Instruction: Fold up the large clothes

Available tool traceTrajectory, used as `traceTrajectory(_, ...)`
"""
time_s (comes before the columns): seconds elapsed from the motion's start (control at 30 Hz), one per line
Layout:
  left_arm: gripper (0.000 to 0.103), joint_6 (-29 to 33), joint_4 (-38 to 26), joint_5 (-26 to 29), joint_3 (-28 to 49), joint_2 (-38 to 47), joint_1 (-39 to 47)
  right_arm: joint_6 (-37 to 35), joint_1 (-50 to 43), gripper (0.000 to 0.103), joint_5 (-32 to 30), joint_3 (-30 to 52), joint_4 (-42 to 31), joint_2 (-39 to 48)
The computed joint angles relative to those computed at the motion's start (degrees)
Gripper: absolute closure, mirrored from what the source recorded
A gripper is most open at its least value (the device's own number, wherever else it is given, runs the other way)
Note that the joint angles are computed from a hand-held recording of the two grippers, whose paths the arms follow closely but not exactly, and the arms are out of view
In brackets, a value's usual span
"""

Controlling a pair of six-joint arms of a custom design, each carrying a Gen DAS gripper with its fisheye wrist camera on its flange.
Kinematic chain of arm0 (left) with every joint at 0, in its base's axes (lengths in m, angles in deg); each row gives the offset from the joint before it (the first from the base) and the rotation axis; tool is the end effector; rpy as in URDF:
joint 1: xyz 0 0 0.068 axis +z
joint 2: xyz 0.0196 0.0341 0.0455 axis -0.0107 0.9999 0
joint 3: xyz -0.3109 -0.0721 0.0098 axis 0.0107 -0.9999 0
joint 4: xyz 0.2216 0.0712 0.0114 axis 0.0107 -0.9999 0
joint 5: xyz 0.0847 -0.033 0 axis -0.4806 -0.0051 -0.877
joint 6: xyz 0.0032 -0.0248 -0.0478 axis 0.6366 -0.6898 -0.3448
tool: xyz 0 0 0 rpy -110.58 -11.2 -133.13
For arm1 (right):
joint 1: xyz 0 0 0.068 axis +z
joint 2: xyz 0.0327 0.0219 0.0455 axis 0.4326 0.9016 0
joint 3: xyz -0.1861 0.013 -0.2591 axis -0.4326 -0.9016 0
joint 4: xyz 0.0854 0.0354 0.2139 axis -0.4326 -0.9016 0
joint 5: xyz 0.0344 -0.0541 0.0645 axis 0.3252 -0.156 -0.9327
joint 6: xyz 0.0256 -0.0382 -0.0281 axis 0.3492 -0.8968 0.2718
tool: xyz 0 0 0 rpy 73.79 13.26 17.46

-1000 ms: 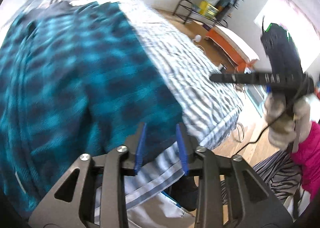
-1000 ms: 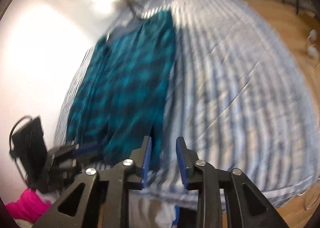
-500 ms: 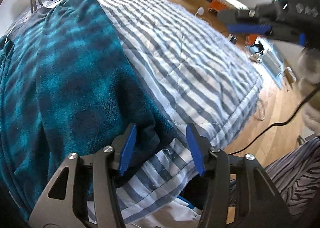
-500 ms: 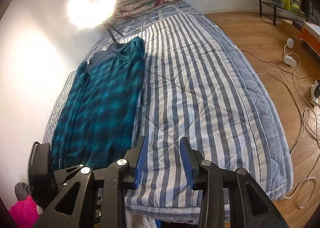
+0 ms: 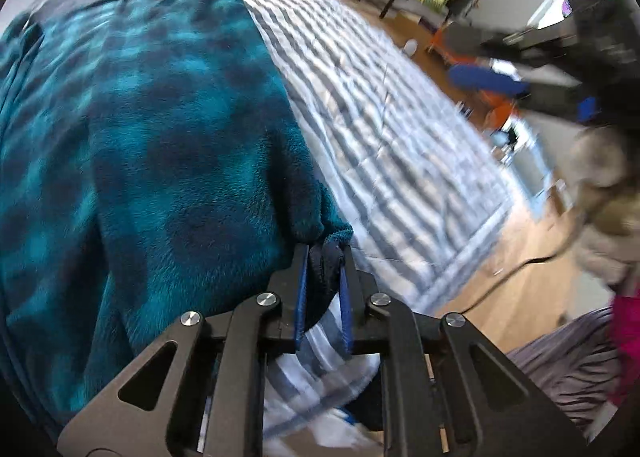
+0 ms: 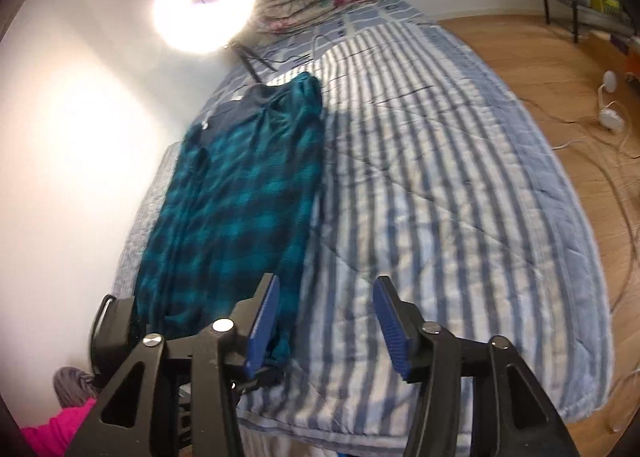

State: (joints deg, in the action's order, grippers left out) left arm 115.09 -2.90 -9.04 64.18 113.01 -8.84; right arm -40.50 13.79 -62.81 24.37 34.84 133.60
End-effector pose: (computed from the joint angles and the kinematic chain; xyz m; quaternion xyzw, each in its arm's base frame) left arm 0.3166 -0.0665 0.1350 0.3660 0.8772 -0.2753 0.1445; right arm 0.1962 -0.0276 0.2033 0.2101 0.9100 0.2039 0.2936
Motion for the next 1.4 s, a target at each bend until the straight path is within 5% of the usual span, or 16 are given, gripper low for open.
traceTrajectory(0.47, 0.092, 2.8, -13.5, 10.7, 6.3, -1.9, 9.6, 10.8, 0.5, 0.042, -7.5, 22.2, 13.5, 35.6)
traceTrajectory(0.63, 0.092, 4.4, -16.1, 12.1, 7.2, -2.1, 11.6, 10.5, 2.6, 0.044, -4.3, 34.9, 6.8, 43.9)
traceTrajectory(0.8, 0.092, 7.3, -19.9, 13.0, 8.4, -1.5, 13.9, 11.8, 3.2, 0.056, -6.7, 41.0, 5.3, 49.4)
traceTrajectory(0.87, 0.093, 7.6, -20.6, 13.2, 9.1, -1.0, 14.4, 11.7, 3.6, 0.078, -6.7, 41.9, 5.4, 50.3)
traceTrajectory(0.97, 0.093, 7.6, -21.0, 13.4, 10.3, 0.2, 14.9, 11.8, 5.2, 0.094, -2.9, 43.4, 3.9, 50.3)
traceTrajectory(1.4, 0.094, 12.1, -28.0, 15.2, 12.8, 4.1, 22.2, 2.2, 20.4, 0.098, 24.5, 68.2, -24.8, 51.2)
